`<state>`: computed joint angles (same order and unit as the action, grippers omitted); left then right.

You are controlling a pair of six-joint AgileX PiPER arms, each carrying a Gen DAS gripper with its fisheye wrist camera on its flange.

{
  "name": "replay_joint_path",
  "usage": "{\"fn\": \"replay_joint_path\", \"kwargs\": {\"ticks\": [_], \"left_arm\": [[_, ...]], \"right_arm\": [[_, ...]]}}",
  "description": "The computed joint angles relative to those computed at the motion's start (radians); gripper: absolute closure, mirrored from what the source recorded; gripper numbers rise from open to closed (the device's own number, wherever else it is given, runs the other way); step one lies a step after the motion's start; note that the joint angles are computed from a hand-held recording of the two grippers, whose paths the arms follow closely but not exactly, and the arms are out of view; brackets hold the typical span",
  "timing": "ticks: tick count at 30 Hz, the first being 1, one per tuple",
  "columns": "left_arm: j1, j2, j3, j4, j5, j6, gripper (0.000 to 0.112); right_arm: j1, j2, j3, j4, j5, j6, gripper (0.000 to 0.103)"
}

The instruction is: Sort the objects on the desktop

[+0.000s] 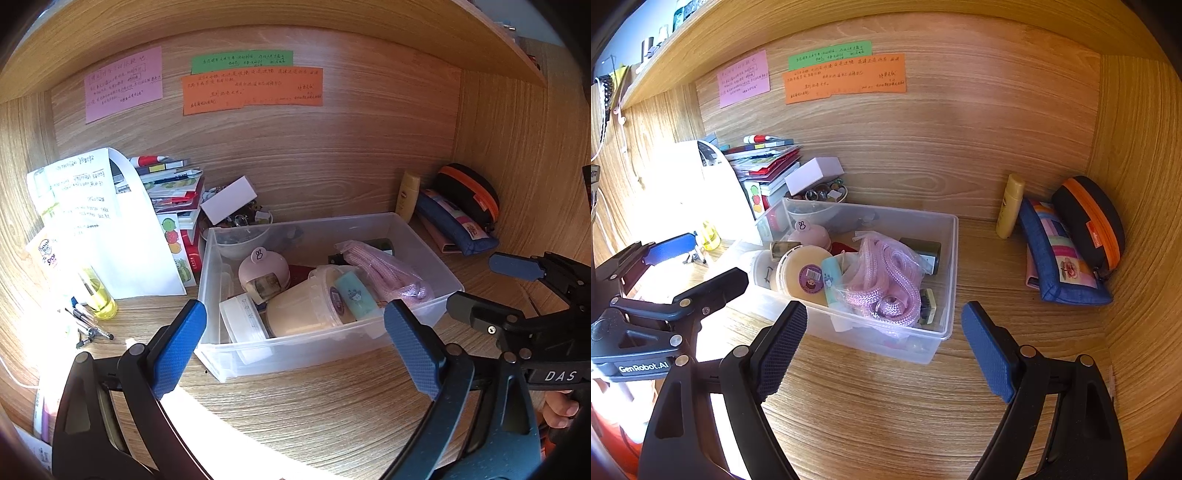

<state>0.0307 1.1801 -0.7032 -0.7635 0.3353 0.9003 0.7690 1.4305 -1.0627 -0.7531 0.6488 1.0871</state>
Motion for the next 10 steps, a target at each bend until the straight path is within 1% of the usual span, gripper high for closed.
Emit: {"fn": "replay_joint_path", "kwargs": {"ticks": [2,7,8,10], "left_arm": [[-0.007,-0.004,0.01,-0.008,-0.018,0.011,0.014],[-0.016,-0.025,0.039,-0.084,-0.062,0.094,0.014],[-0.017,-0.027,0.039,-0.08,-0.065,0.093,0.014],[-0.022,-0.028,0.034,-0.025,-0.063,0.039,0.014]], "right_arm": [[-0.002,0.0,0.001,0.007,-0.004,-0.005,0.019],[-0.003,0.003,0.001,0.015,-0.007,-0.008,0.019],[-0.002,0.003,0.002,0.015,-0.007,-0.007,0.019],[0.0,0.002,0.003,0.013,-0.006,-0.005,0.019]]}}
